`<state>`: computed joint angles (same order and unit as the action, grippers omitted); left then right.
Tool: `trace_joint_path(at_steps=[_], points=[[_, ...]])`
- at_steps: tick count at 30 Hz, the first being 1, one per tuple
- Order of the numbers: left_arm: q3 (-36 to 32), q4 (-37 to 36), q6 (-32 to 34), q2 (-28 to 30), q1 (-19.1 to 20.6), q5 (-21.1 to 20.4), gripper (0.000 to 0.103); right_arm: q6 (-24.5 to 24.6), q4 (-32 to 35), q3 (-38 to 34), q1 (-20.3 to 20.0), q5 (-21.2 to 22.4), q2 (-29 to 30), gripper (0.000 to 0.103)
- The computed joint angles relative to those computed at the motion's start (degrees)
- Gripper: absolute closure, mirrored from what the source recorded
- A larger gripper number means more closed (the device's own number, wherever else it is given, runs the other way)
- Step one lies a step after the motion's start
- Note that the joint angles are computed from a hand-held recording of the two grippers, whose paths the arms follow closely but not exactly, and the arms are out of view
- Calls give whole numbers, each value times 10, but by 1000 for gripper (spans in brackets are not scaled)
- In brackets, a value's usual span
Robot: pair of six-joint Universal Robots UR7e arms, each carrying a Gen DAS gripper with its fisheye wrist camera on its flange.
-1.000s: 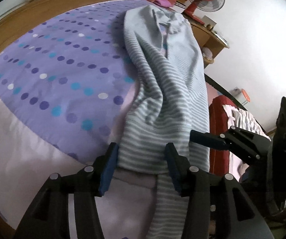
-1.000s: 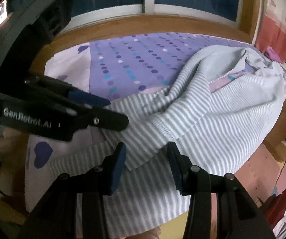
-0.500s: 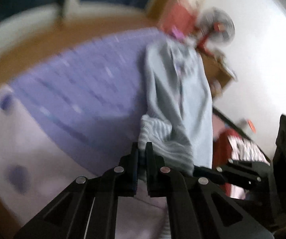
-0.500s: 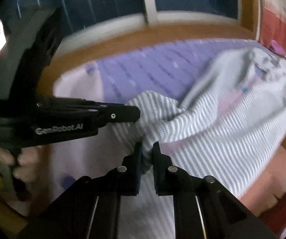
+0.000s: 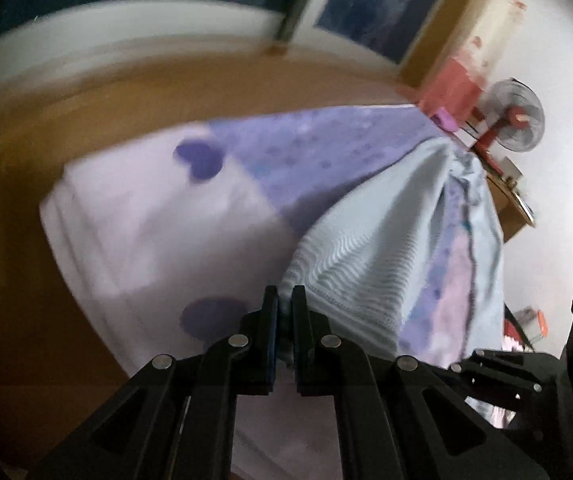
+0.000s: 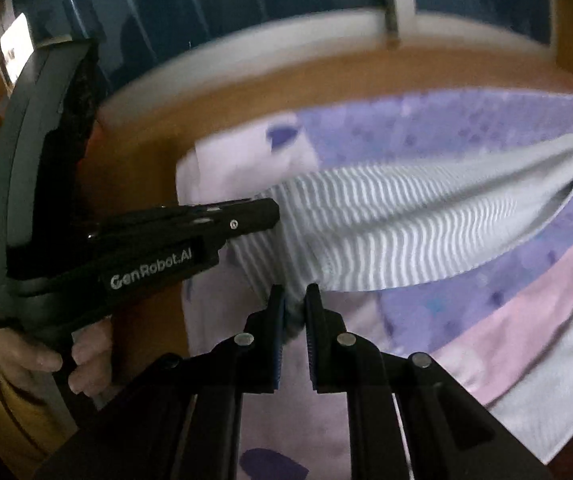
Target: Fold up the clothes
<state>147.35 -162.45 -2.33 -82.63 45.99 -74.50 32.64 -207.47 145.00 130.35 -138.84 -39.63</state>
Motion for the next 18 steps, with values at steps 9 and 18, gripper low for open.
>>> trace_joint_path(at_steps=[9,18], points=[[-1,59,-21,-36,-10,19,85,25,43,19,24,13,-32,69],[6,167,-101,-138,-53,4,76,187,76,95,86,-77,-104,58]])
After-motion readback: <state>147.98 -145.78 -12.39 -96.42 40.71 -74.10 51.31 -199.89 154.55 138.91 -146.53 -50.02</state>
